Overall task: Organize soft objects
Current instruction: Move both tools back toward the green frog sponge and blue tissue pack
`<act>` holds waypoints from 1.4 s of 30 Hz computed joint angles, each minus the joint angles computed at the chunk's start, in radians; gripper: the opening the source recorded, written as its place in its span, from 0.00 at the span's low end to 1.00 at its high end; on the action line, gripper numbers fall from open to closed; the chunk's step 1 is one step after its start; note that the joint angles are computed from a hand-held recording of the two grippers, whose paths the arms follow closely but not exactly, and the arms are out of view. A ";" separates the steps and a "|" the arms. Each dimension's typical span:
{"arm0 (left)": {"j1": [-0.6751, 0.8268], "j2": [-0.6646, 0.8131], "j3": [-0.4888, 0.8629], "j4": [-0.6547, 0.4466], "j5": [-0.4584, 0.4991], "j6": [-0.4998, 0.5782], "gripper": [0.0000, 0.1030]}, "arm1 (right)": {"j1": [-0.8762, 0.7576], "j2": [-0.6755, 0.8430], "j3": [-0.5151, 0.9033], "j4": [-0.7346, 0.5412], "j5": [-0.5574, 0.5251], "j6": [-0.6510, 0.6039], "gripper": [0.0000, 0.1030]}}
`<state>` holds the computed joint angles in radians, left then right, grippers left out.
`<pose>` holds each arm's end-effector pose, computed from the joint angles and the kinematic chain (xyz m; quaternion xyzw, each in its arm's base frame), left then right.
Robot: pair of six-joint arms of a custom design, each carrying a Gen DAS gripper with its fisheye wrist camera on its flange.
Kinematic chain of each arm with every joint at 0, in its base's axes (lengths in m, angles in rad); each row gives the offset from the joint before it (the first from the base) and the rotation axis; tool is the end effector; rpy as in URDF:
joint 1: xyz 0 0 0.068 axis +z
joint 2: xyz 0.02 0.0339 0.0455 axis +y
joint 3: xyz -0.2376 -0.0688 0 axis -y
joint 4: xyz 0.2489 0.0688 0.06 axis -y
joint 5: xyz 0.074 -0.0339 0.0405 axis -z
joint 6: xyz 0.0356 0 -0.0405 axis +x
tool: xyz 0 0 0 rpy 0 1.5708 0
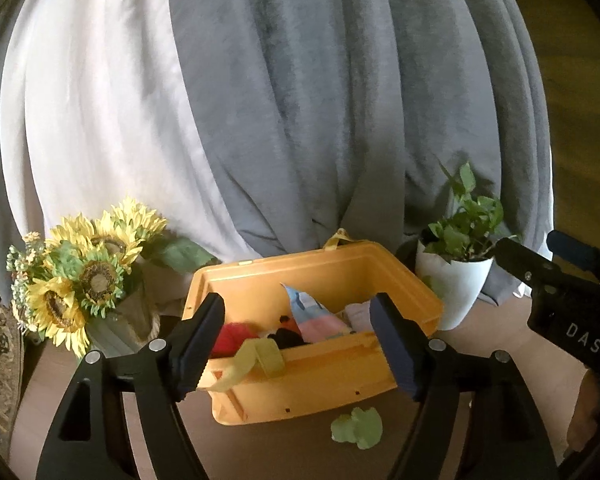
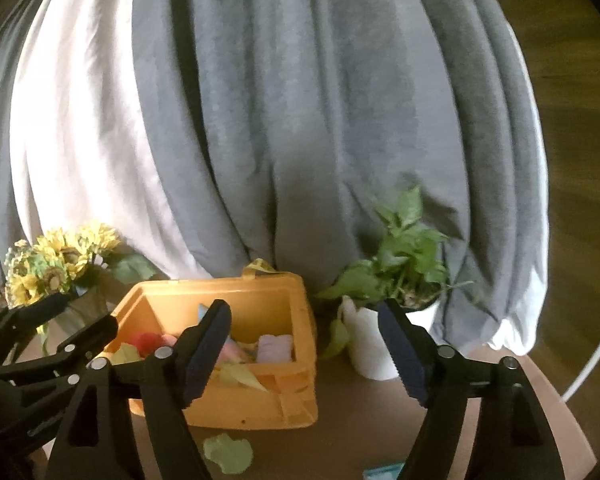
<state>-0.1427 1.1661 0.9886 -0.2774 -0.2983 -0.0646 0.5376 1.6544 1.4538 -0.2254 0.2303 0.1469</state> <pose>0.2777 -0.0293 0.2996 -0.0459 0.8414 0.0712 0.5338 0.3431 0.1951 0.3146 -0.1010 0.8312 0.0896 0.5393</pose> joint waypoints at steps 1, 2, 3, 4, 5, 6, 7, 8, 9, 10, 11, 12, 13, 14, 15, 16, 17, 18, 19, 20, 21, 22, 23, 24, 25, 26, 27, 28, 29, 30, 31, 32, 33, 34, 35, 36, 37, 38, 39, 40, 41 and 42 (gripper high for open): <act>-0.012 -0.010 -0.008 -0.006 -0.006 -0.006 0.75 | 0.000 -0.015 -0.015 0.000 0.009 0.000 0.77; -0.023 -0.020 -0.015 -0.014 -0.011 -0.013 0.76 | -0.001 -0.036 -0.037 -0.002 0.019 -0.002 0.77; -0.034 -0.028 -0.023 -0.020 -0.017 -0.021 0.76 | 0.000 -0.047 -0.049 -0.004 0.026 0.000 0.77; -0.047 -0.036 -0.031 -0.026 -0.025 -0.030 0.76 | -0.002 -0.062 -0.066 -0.005 0.032 0.003 0.79; -0.056 -0.043 -0.039 -0.030 -0.031 -0.036 0.77 | -0.005 -0.081 -0.087 -0.006 0.035 0.007 0.80; -0.064 -0.049 -0.047 -0.036 -0.037 -0.043 0.77 | -0.008 -0.096 -0.104 -0.010 0.037 0.011 0.80; -0.074 -0.058 -0.057 -0.044 -0.043 -0.053 0.77 | -0.010 -0.110 -0.120 -0.012 0.040 0.015 0.81; -0.081 -0.062 -0.063 -0.051 -0.045 -0.059 0.78 | -0.013 -0.124 -0.136 -0.016 0.044 0.019 0.81; -0.089 -0.068 -0.072 -0.061 -0.047 -0.066 0.78 | -0.014 -0.140 -0.154 -0.021 0.051 0.025 0.81; -0.095 -0.072 -0.079 -0.067 -0.048 -0.069 0.78 | -0.015 -0.154 -0.171 -0.027 0.056 0.030 0.81; -0.105 -0.074 -0.084 -0.072 -0.055 -0.074 0.78 | -0.017 -0.162 -0.179 -0.031 0.056 0.032 0.81; -0.111 -0.077 -0.094 -0.074 -0.059 -0.076 0.78 | -0.018 -0.173 -0.195 -0.036 0.056 0.037 0.81; -0.120 -0.082 -0.105 -0.078 -0.067 -0.081 0.79 | -0.020 -0.182 -0.207 -0.040 0.057 0.039 0.81; -0.125 -0.085 -0.114 -0.079 -0.069 -0.085 0.79 | -0.022 -0.192 -0.222 -0.044 0.059 0.044 0.81; -0.129 -0.088 -0.122 -0.083 -0.066 -0.089 0.79 | -0.023 -0.200 -0.236 -0.051 0.059 0.052 0.81; -0.133 -0.088 -0.129 -0.087 -0.065 -0.093 0.79 | -0.025 -0.204 -0.246 -0.054 0.057 0.058 0.81; -0.139 -0.086 -0.135 -0.088 -0.068 -0.095 0.79 | -0.026 -0.209 -0.258 -0.058 0.056 0.065 0.81; -0.145 -0.086 -0.143 -0.088 -0.071 -0.097 0.79 | -0.029 -0.215 -0.273 -0.062 0.051 0.072 0.81; -0.150 -0.086 -0.150 -0.089 -0.075 -0.099 0.80 | -0.030 -0.218 -0.283 -0.062 0.049 0.076 0.81; -0.153 -0.084 -0.154 -0.089 -0.076 -0.100 0.80 | -0.033 -0.221 -0.296 -0.066 0.045 0.082 0.81; -0.157 -0.081 -0.161 -0.088 -0.076 -0.101 0.81 | -0.034 -0.223 -0.304 -0.068 0.044 0.086 0.81; -0.161 -0.078 -0.166 -0.086 -0.074 -0.102 0.81 | -0.036 -0.226 -0.313 -0.069 0.043 0.089 0.81; -0.167 -0.070 -0.171 -0.083 -0.076 -0.105 0.81 | -0.038 -0.229 -0.327 -0.069 0.043 0.092 0.81; -0.170 -0.064 -0.171 -0.083 -0.077 -0.106 0.81 | -0.041 -0.232 -0.336 -0.067 0.043 0.095 0.81; -0.174 -0.055 -0.175 -0.080 -0.074 -0.109 0.81 | -0.043 -0.234 -0.345 -0.067 0.042 0.097 0.81; -0.177 -0.046 -0.178 -0.075 -0.073 -0.112 0.82 | -0.048 -0.235 -0.353 -0.068 0.039 0.099 0.81; -0.180 -0.039 -0.180 -0.072 -0.074 -0.113 0.82 | -0.052 -0.234 -0.360 -0.070 0.036 0.103 0.81; -0.184 -0.026 -0.183 -0.066 -0.076 -0.114 0.82 | -0.058 -0.234 -0.369 -0.069 0.032 0.107 0.81; -0.188 -0.016 -0.183 -0.063 -0.078 -0.115 0.82 | -0.064 -0.231 -0.374 -0.071 0.028 0.108 0.81; -0.191 -0.001 -0.183 -0.059 -0.080 -0.115 0.82 | -0.070 -0.226 -0.376 -0.072 0.023 0.109 0.81; -0.191 0.012 -0.179 -0.058 -0.079 -0.116 0.82 | -0.078 -0.219 -0.380 -0.072 0.015 0.110 0.81; -0.192 0.026 -0.177 -0.055 -0.077 -0.116 0.82 | -0.079 -0.214 -0.379 -0.075 0.013 0.113 0.81; -0.193 0.044 -0.174 -0.050 -0.075 -0.116 0.82 | -0.084 -0.206 -0.382 -0.074 0.007 0.113 0.81; -0.192 0.058 -0.171 -0.046 -0.074 -0.114 0.82 | -0.089 -0.198 -0.385 -0.075 0.001 0.113 0.81; -0.193 0.074 -0.167 -0.042 -0.075 -0.115 0.82 | -0.090 -0.193 -0.386 -0.075 -0.001 0.115 0.81; -0.193 0.089 -0.163 -0.038 -0.074 -0.115 0.82 | -0.095 -0.184 -0.388 -0.073 -0.008 0.114 0.81; -0.193 0.106 -0.159 -0.033 -0.072 -0.116 0.82 | -0.099 -0.176 -0.389 -0.074 -0.012 0.112 0.81; -0.192 0.121 -0.155 -0.029 -0.070 -0.117 0.82 | -0.103 -0.166 -0.387 -0.076 -0.019 0.111 0.81; -0.190 0.139 -0.152 -0.022 -0.065 -0.118 0.82 | -0.109 -0.153 -0.385 -0.077 -0.027 0.111 0.81; -0.190 0.154 -0.148 -0.017 -0.064 -0.119 0.82 | -0.114 -0.139 -0.382 -0.079 -0.034 0.110 0.81; -0.192 0.175 -0.143 -0.012 -0.067 -0.121 0.82 | -0.118 -0.133 -0.380 -0.081 -0.038 0.109 0.81; -0.194 0.189 -0.138 -0.008 -0.070 -0.122 0.82 | -0.123 -0.121 -0.378 -0.081 -0.044 0.106 0.81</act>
<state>-0.3364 1.3552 0.8508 -0.2854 -0.3683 -0.1863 0.4150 1.5333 1.0762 -0.3060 0.1866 0.2534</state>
